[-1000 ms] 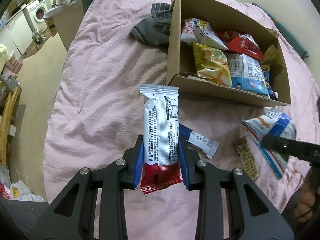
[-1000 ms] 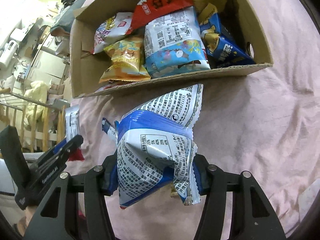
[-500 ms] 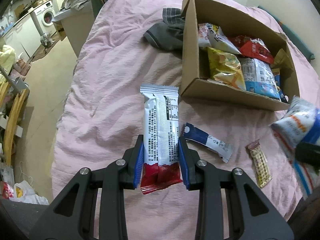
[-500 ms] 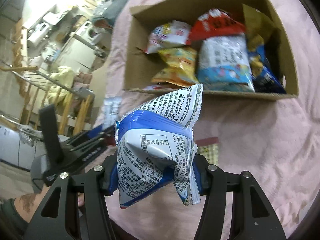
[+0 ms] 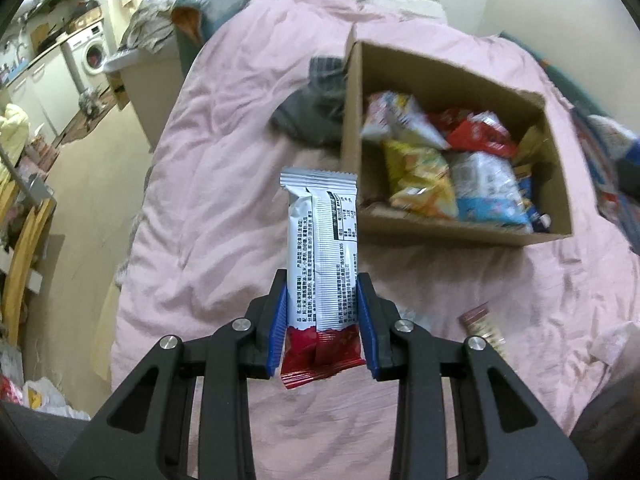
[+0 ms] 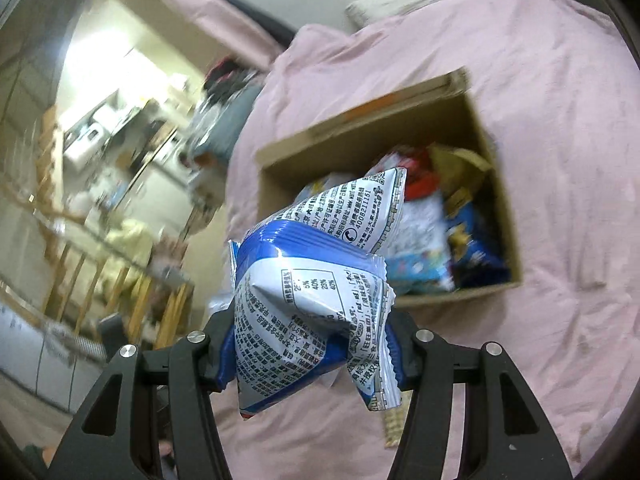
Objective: Organize snacks
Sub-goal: 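Lift both held snacks toward the box, then lower both held snacks into the box and open both tools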
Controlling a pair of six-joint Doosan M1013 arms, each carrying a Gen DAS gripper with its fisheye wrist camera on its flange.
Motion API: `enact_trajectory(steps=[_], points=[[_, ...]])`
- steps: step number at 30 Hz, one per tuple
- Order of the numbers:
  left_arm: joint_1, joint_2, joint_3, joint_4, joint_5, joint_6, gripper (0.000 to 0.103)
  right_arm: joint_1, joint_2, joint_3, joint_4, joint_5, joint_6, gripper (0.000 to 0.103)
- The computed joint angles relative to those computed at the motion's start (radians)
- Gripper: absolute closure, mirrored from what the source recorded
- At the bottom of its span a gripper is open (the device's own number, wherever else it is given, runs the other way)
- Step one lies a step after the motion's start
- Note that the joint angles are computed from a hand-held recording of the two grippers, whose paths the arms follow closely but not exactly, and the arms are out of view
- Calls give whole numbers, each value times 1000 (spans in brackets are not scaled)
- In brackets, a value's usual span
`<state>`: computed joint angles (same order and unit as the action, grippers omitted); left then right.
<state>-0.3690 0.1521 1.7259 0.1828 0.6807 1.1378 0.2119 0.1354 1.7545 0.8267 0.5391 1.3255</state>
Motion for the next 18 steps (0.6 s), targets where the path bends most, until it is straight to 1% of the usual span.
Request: enact_trajectory(steps=[3, 8, 16, 18], points=[[0, 6, -27, -39, -4, 55, 75, -15, -2, -6, -24, -28, 36, 44], [-7, 32, -82, -58, 8, 86, 75, -25, 16, -34, -57, -58, 61, 44], [-18, 89, -182, -44, 1, 101, 75, -30, 82, -109, -200, -41, 165, 44], [-19, 109, -210, -42, 9, 102, 75, -36, 103, -126, -198, -24, 161, 44]])
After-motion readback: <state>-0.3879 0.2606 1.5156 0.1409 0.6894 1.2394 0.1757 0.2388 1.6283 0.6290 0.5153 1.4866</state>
